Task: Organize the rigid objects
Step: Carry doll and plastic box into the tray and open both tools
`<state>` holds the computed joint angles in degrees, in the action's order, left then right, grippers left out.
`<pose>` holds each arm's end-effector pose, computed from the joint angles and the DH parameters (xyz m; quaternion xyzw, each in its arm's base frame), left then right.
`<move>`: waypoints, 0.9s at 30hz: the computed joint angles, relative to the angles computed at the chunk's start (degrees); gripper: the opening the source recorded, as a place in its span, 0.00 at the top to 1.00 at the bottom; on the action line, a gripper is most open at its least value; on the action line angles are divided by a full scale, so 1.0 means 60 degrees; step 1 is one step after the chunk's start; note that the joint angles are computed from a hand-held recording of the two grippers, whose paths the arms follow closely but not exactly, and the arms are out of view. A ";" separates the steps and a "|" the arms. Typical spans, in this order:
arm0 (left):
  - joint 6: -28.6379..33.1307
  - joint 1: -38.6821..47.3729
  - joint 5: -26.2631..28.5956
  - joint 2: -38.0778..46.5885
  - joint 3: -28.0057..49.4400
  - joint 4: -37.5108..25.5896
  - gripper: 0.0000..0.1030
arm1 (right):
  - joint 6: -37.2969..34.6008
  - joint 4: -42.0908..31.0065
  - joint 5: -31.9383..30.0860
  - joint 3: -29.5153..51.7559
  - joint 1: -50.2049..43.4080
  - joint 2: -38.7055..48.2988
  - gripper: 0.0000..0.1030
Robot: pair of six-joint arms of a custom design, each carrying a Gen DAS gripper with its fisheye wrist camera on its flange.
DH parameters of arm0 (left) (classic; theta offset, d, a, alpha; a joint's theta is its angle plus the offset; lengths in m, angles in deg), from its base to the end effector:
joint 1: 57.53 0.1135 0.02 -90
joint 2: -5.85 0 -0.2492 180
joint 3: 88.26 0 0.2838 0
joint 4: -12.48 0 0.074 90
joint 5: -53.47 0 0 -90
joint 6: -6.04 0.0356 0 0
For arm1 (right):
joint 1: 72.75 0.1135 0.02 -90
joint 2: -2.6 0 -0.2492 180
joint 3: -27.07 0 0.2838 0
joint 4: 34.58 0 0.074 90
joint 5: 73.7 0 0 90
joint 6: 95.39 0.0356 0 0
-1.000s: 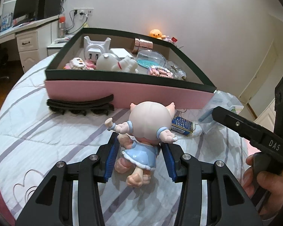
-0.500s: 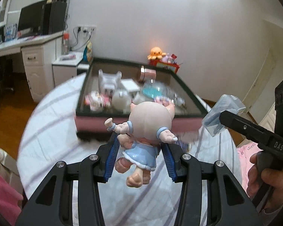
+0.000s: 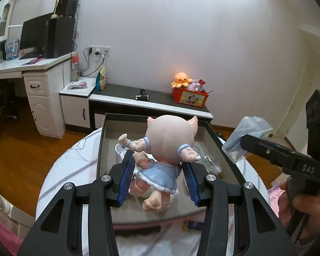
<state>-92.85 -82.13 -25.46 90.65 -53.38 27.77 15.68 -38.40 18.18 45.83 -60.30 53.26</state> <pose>0.2424 -0.1185 0.0826 0.1648 0.8670 -0.2150 0.4182 0.1877 0.0402 0.0923 0.0743 0.8867 0.1175 0.4409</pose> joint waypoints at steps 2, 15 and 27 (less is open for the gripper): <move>-0.0039 0.0003 -0.0022 0.0755 0.0611 -0.0044 0.56 | -0.0011 0.0951 -0.0405 0.0445 -0.0377 0.1608 0.05; -0.0268 -0.0386 -0.0495 0.3952 0.3069 -0.0732 0.40 | 0.0304 0.3147 -0.1439 0.2011 -0.1202 0.6365 0.03; -0.0381 0.0150 -0.1286 0.0897 0.0025 0.0639 0.00 | 0.0720 0.2855 -0.0175 0.0466 -0.0409 0.3997 0.00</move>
